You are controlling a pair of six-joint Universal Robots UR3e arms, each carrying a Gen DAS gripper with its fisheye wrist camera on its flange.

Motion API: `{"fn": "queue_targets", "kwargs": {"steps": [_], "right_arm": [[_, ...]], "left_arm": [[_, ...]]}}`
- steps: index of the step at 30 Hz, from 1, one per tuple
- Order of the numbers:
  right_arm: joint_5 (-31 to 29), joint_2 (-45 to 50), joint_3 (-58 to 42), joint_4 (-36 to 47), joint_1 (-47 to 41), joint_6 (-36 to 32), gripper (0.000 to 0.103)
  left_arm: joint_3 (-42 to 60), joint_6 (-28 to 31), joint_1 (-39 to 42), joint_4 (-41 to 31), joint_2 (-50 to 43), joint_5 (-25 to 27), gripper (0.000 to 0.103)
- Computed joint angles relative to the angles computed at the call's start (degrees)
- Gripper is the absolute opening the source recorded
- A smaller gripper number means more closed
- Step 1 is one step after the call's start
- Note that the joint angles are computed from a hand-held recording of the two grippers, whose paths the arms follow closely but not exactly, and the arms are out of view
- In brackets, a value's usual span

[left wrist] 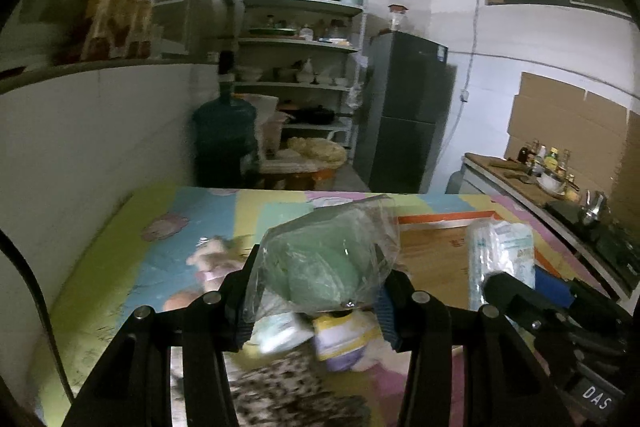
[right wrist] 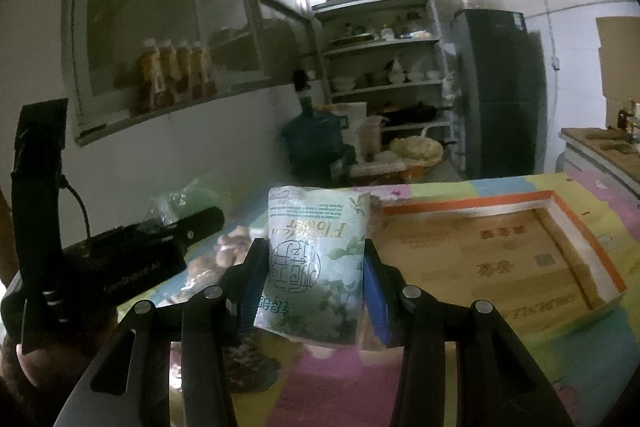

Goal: Organize soft objects
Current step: 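Lift and carry the packet with the right tool while the left carries the bag to the box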

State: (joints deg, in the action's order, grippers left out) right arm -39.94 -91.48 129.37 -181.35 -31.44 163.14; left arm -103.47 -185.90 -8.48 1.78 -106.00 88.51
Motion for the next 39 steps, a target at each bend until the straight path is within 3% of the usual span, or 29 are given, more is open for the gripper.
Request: {"fn": "queue_targets", "kwargs": {"steps": [20,33,39], "right_arm": [[1.7,3.9,-4.0,3.0,-14.9,-4.0,0.046],[-0.4,12.2,-10.8,4.4,-19.8,-5.7,0.046],[-1.5,15.8,-14.1,5.6,-21.0,-6.9,0.046]], "left_arm": [[27.9,-3.0,-13.5,-10.5,-19.4,2.8,0.048],[53.9,-4.8,-18.8,-24.3,-35.4,3.3,0.048],[70.9,-5.1,-20.9,-33.5,-44.7,3.7,0.048]]}}
